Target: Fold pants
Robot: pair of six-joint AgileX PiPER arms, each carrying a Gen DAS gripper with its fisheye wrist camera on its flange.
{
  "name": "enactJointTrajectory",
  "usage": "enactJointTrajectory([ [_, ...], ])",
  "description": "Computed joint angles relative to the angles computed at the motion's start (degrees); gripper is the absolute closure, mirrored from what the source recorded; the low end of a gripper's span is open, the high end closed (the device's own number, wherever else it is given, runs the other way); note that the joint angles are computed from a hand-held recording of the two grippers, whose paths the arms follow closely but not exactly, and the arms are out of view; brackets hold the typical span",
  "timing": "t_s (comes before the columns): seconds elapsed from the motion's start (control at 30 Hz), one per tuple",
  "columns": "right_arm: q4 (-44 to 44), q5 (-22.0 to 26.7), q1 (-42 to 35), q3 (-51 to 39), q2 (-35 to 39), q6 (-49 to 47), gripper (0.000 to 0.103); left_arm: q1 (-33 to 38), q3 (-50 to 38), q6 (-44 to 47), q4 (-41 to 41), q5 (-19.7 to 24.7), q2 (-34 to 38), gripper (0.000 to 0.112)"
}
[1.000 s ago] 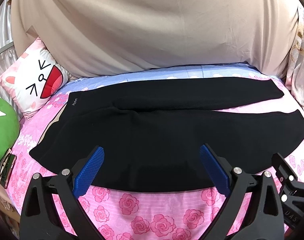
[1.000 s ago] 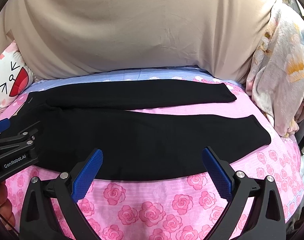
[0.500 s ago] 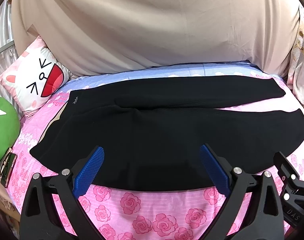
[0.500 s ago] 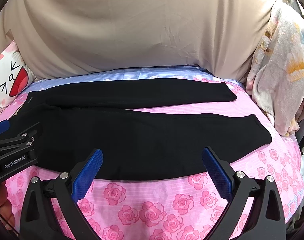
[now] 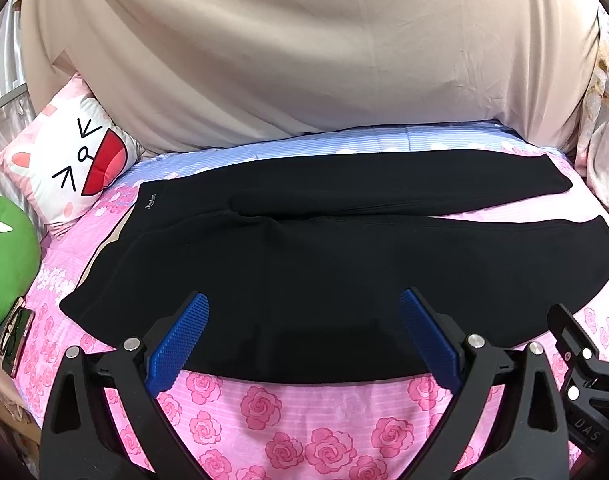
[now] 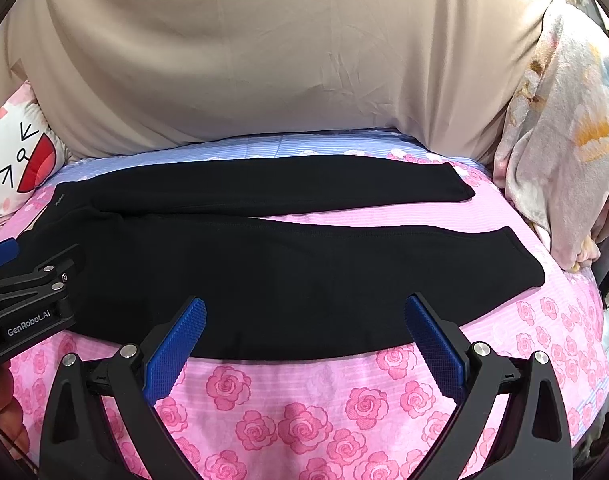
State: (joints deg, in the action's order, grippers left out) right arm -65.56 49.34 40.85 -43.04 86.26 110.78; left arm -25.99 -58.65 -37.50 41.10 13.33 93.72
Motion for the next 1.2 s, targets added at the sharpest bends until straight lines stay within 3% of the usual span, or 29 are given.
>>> enactJointTrajectory([
  [0.7, -0.4, -3.0, -2.9, -0.9, 1.4, -1.8, 0.005, 0.3, -3.6, 4.8, -4.8, 1.2, 2.9, 0.018],
  [0.8, -0.6, -5.7, -5.8, 0.4, 0.4, -2.8, 0.005, 1.5, -4.9, 10.2, -10.6, 1.3, 3.8, 0.018],
  [0.87, -1.7, -10.4, -10.7, 3.2, -2.2, -4.3, 0.005, 3.1, -6.4, 16.6, -17.2, 1.0, 4.8, 0.017],
  [0.93, -2.6, -18.7, -19.9, 6.7, -6.2, -8.7, 0.005, 5.2, -9.0, 23.1, -23.8, 1.7, 6.6, 0.017],
  [1.03, 1.5, -29.6, -37.1, 8.0, -8.3, -24.4, 0.005, 7.3, -13.2, 20.2, -20.4, 2.9, 9.7, 0.017],
  [1.1, 5.4, -35.8, -47.9, 5.1, -4.1, -35.8, 0.006, 8.2, -16.3, 14.3, -14.2, 3.8, 12.0, 0.017],
  [1.2, 13.6, -41.2, -60.5, -4.5, 7.0, -53.0, 0.007, 9.5, -22.3, 13.5, -13.4, 5.9, 16.4, 0.017],
])
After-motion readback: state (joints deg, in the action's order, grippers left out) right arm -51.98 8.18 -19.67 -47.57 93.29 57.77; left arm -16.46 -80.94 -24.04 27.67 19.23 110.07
